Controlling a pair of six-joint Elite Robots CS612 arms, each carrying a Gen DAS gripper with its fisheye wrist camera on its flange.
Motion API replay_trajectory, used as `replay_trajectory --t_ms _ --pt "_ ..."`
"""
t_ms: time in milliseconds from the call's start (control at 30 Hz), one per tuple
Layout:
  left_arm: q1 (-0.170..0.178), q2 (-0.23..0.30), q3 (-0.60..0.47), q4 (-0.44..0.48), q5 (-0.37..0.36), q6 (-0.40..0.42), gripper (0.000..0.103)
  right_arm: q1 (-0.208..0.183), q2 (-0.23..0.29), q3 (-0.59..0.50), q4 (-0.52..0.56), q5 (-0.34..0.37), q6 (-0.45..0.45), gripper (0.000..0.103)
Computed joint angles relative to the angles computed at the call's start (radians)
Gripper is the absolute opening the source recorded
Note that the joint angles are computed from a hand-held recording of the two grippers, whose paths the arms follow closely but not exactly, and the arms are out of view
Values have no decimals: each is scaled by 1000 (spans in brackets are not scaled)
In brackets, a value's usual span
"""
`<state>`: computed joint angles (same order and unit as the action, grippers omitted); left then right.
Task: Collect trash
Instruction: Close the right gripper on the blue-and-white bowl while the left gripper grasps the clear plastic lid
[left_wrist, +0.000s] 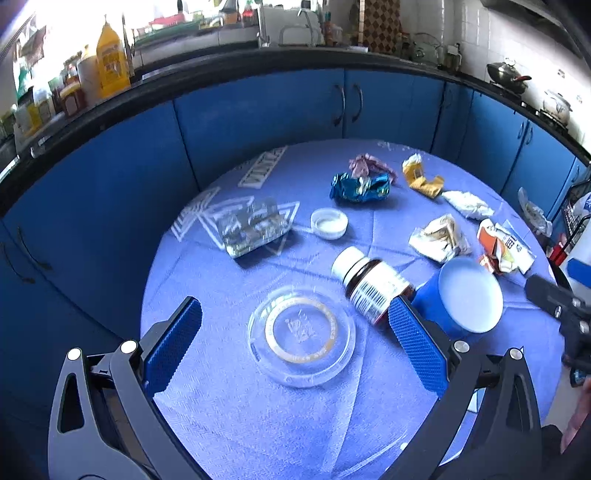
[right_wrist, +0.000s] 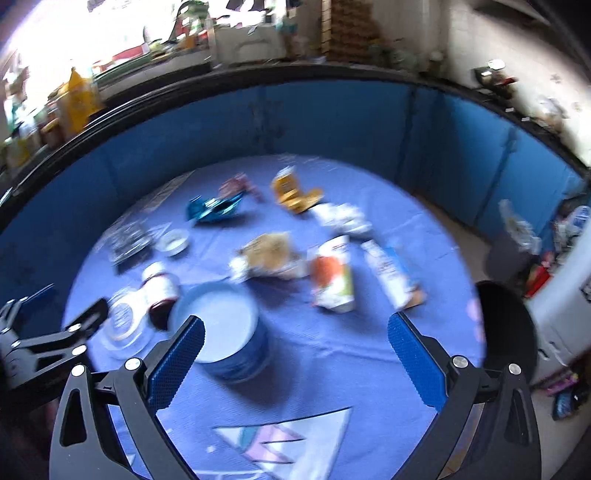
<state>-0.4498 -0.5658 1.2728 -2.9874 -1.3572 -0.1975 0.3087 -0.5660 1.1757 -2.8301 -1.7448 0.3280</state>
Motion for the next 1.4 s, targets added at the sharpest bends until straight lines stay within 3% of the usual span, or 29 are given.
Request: replay_trajectory --t_ms 133,200,367,700,800,933,1033,1167,1233,1400 --pt "9 5 -1 43 -43 -6 100 -9 20 -30 74 118 -19 97" --pt "11 10 -8 64 -40 -6 100 -8 35 -51 112 138 -21 97" --pt "24 31 -45 117 -76 -27 100 5 85 -139 220 110 -55 97" --pt "38 65 -100 183 -138 -41 99 4 126 -200 235 97 -75 95" --pt "36 71 -112 191 -135 -34 100 0 130 -203 226 121 -85 83" --pt "40 73 -121 216 -169 -18 99 -3 132 -207 226 131 -93 76" --pt "18 77 -114 203 -75 50 100 -1 127 -194 204 111 -115 75" --pt "25 76 -114 205 -97 32 99 1 123 -182 178 93 -127 74" --pt "25 70 -100 179 -90 38 87 0 118 -172 167 98 -130 75" --pt "22 62 -90 175 -86 43 87 0 108 -156 141 95 -128 74"
